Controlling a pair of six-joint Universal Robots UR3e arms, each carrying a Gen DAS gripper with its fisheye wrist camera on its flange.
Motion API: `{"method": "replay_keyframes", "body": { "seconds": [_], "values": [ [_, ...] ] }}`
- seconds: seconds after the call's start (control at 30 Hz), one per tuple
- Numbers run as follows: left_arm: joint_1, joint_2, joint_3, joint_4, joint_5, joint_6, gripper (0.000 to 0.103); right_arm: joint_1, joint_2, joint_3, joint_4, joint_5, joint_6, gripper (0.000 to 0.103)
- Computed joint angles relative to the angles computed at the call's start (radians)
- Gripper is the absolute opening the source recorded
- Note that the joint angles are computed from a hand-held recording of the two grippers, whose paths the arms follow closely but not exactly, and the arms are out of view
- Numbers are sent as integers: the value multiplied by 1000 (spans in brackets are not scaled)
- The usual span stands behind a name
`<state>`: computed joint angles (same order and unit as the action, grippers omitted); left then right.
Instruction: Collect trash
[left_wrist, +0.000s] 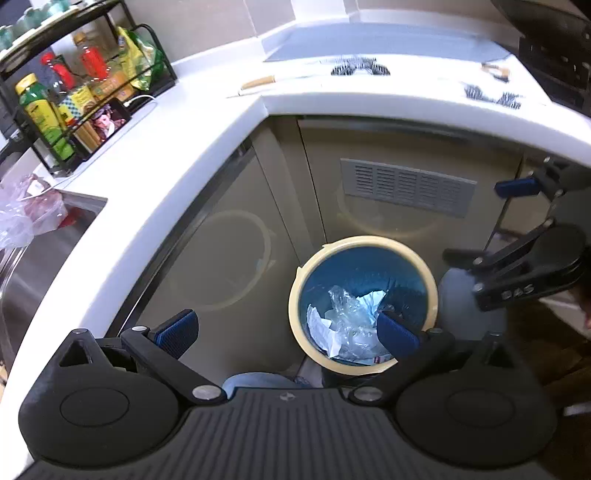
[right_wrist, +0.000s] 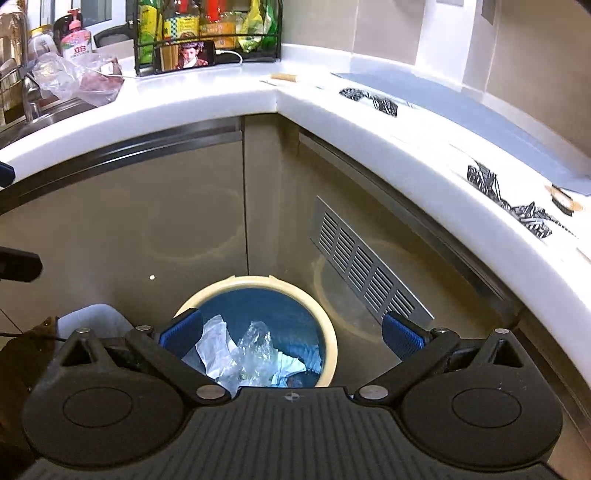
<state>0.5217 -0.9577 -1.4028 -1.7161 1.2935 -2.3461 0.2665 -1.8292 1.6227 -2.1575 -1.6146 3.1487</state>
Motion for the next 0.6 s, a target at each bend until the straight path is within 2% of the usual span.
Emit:
{"method": "replay_keyframes", "body": {
  "seconds": [0.1, 0.17, 0.2, 0.23, 0.33, 0.37, 0.43, 0.5, 0.6],
  "values": [
    [264, 42, 156, -268, -184, 221, 103, 9, -8, 7, -15, -5, 4, 103],
    [353, 61, 196, -295, -225, 273, 103, 6, -5, 3, -13, -2, 9, 103],
    [342, 59, 179, -232, -214, 242, 103, 2, -9, 2, -9, 0, 11, 103],
    [290, 38, 161, -139, -170, 175, 103, 2, -7, 1, -10, -2, 14, 103],
    [206, -4, 112, 52, -100, 62, 103, 3, -23, 18, -22, -12, 26, 103],
    [144, -22, 76, 136, -49, 12, 103, 0, -27, 21, -21, -10, 29, 103],
    [-23, -74, -10, 307, 111, -97, 103, -7, -30, 24, -14, -8, 38, 103],
    [-137, -117, -78, 389, 224, -156, 103, -13, -26, 18, -3, -4, 43, 103],
    [-209, -126, -166, 431, 287, -198, 103, -15, -28, 20, 6, 1, 40, 103]
  ]
}}
